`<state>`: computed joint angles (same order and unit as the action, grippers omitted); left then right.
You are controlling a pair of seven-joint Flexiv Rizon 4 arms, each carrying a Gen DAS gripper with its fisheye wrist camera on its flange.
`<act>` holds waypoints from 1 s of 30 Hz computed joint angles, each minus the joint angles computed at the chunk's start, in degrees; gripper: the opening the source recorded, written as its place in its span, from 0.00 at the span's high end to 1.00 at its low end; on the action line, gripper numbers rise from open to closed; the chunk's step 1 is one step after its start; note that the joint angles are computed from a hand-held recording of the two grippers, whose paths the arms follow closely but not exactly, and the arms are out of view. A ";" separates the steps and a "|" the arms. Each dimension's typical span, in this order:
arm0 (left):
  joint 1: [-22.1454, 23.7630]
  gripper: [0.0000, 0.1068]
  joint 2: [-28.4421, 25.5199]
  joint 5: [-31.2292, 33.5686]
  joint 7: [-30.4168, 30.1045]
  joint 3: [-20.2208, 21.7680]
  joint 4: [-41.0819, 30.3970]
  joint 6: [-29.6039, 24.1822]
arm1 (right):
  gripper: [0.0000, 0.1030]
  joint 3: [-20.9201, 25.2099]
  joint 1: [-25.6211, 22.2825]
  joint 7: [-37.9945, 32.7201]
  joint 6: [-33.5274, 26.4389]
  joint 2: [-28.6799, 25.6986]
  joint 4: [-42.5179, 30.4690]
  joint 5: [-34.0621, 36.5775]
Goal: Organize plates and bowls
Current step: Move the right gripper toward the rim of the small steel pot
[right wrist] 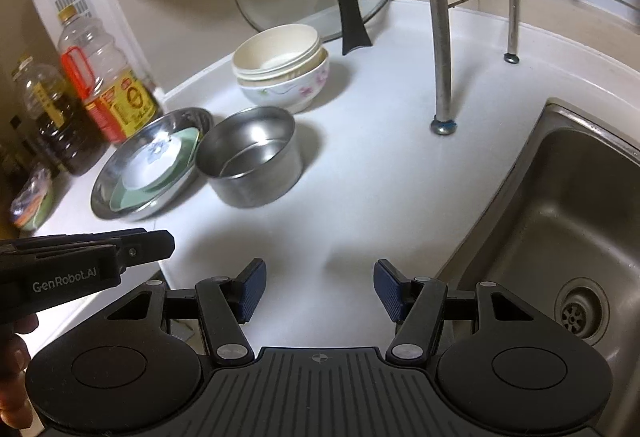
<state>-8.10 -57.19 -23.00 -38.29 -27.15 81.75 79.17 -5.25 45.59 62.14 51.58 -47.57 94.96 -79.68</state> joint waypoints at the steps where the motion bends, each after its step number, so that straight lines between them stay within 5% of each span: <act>1: -0.23 0.82 -0.38 0.09 0.11 0.14 -0.84 -0.48 | 0.41 -0.11 -0.04 0.24 -0.17 0.01 -0.03 0.05; 20: -5.86 0.82 -8.92 -1.69 -2.60 6.44 -19.97 -9.78 | 0.42 -3.96 -2.60 -2.54 0.00 -4.18 -6.85 -1.01; 30: -8.66 0.82 -14.23 -0.94 -6.46 10.29 -31.34 -15.40 | 0.61 -6.49 -5.16 -10.10 5.51 -9.20 -13.94 2.87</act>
